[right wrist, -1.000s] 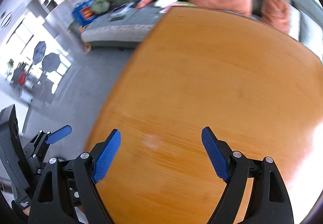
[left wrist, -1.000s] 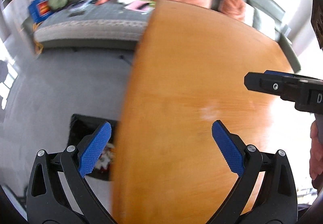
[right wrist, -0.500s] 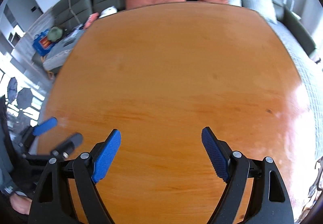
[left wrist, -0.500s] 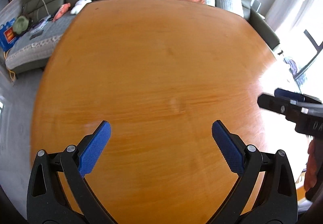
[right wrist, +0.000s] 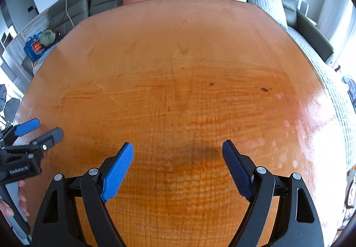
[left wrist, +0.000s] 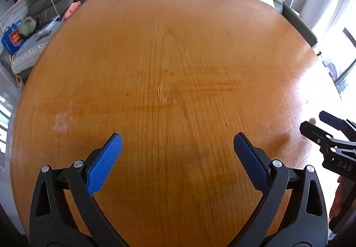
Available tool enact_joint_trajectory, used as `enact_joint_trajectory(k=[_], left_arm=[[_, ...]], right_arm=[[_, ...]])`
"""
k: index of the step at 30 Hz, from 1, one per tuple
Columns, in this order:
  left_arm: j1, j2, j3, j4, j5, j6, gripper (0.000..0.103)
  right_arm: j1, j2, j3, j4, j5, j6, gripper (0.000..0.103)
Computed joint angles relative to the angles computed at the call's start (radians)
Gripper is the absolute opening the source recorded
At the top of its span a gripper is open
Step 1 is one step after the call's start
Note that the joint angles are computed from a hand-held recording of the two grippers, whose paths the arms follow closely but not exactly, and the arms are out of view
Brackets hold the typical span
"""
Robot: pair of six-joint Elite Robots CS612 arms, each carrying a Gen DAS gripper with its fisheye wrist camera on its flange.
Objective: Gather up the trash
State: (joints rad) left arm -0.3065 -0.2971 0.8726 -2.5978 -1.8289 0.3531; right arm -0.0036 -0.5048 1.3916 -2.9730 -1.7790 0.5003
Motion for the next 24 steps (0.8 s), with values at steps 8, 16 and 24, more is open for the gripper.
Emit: enact_joint_trajectory(k=[8, 16, 24], left_arm=[[-0.004, 0.003, 0.054, -0.171, 0.035, -0.008, 0.097], [-0.007, 0.009, 0.044, -0.178, 0.048, -0.031, 0.097], [-0.006, 0.01, 0.042, -0.175, 0.046, -0.029, 0.097]], right_arm=[[0.01, 0.024, -0.031, -0.006, -0.06, -0.03, 0.097], [0.015, 0.038, -0.035, -0.045, -0.104, -0.005, 0.1], [0.017, 0.038, -0.036, -0.042, -0.106, -0.002, 0.1]])
